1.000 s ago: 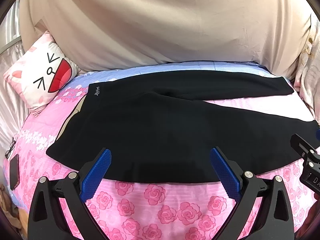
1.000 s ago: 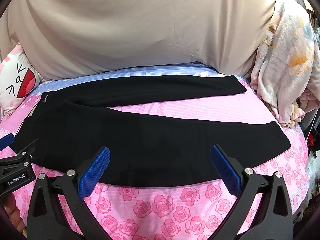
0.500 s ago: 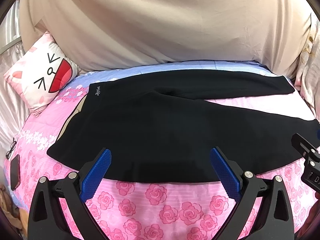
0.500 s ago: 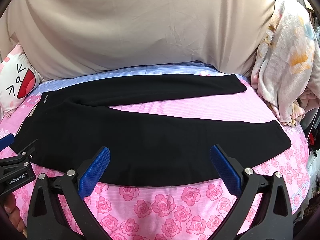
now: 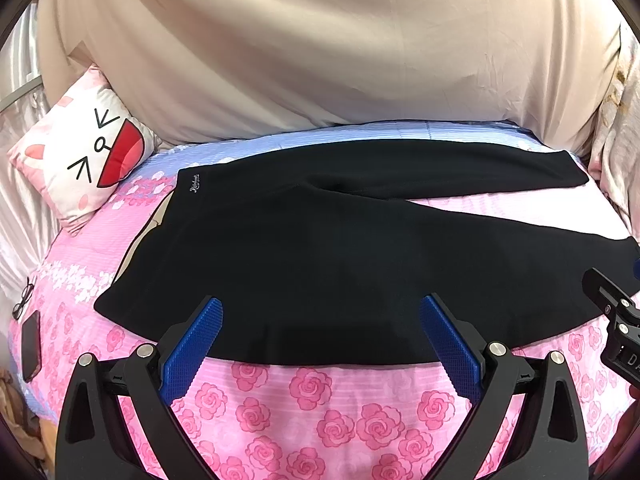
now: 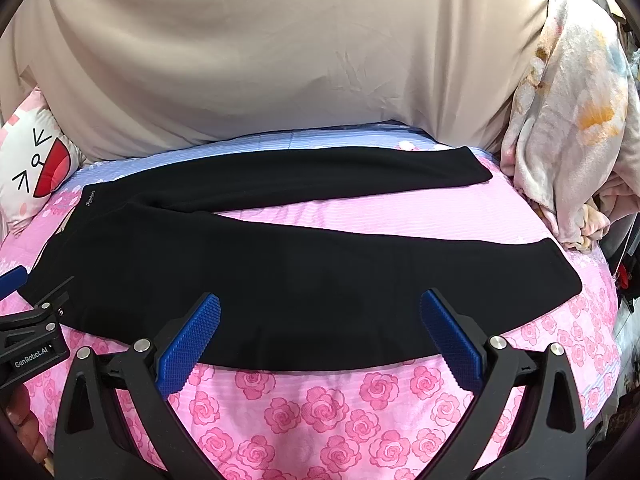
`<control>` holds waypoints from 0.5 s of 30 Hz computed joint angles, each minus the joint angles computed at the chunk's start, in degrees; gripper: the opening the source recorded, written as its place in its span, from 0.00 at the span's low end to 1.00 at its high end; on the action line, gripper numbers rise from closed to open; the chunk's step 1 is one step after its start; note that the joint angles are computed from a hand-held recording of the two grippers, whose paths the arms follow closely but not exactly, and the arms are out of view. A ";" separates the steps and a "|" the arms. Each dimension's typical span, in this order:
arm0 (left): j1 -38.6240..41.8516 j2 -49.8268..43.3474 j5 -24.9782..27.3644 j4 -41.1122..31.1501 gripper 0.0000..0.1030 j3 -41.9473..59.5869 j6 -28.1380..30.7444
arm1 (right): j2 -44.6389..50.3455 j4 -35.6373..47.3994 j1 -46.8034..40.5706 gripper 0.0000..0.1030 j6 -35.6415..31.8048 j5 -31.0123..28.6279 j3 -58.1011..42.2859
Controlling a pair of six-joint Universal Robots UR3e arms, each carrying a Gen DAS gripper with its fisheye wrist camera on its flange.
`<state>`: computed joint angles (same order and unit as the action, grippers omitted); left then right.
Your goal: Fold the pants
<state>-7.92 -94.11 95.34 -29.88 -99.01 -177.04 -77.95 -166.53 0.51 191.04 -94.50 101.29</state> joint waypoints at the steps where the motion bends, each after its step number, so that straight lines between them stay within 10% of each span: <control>1: -0.07 -0.08 0.00 -0.17 0.95 0.14 0.09 | -0.02 0.00 -0.16 0.95 -0.02 0.13 0.04; 15: 0.36 -1.43 0.16 -0.25 0.95 1.11 0.08 | 1.05 0.36 -0.62 0.95 -0.32 0.98 -0.86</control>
